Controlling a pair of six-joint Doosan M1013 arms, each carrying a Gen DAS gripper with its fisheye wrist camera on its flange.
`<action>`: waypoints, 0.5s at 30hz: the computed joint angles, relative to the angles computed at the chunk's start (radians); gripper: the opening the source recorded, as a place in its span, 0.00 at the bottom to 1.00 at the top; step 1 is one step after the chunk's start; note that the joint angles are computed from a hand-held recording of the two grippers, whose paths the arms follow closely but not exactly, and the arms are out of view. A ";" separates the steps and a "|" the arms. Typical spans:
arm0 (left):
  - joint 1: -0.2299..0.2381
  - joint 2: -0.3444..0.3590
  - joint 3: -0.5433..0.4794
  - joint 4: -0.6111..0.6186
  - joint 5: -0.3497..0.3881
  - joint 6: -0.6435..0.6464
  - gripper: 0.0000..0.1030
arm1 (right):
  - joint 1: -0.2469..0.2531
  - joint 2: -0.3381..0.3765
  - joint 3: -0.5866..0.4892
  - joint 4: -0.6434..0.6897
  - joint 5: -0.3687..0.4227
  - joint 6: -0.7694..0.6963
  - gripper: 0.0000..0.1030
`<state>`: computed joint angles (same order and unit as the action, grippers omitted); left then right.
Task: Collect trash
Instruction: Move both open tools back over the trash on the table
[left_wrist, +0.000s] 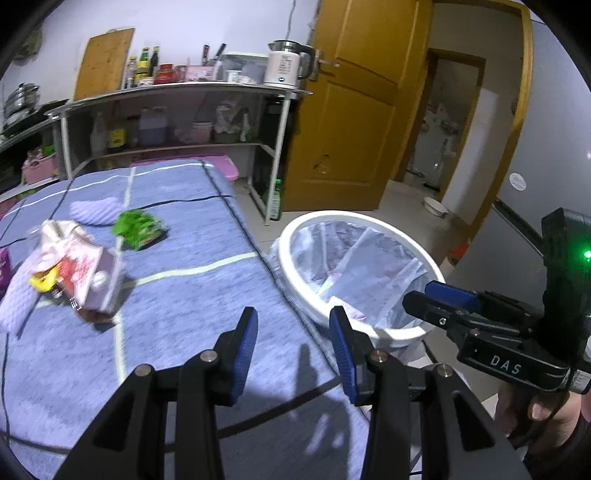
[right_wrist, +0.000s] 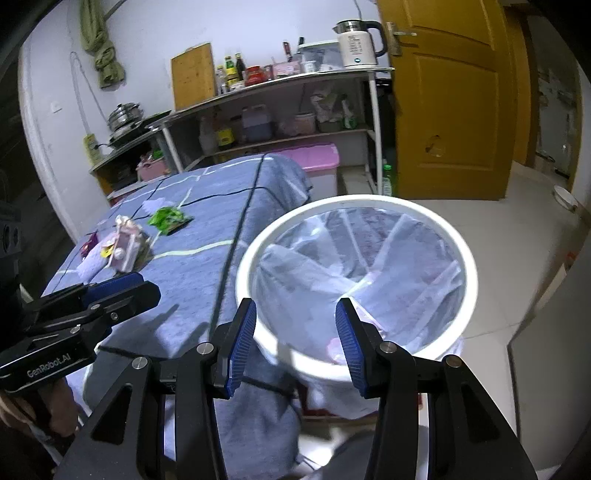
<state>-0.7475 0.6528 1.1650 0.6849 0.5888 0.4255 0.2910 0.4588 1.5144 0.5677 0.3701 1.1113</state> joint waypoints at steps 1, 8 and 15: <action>-0.001 -0.006 0.011 0.014 0.004 -0.020 0.41 | 0.002 0.000 0.001 0.019 0.006 -0.019 0.45; -0.011 -0.045 0.085 0.127 0.048 -0.161 0.41 | 0.022 0.013 -0.010 0.148 0.075 -0.172 0.45; -0.014 -0.081 0.152 0.207 0.086 -0.280 0.50 | 0.040 0.022 -0.016 0.254 0.103 -0.315 0.45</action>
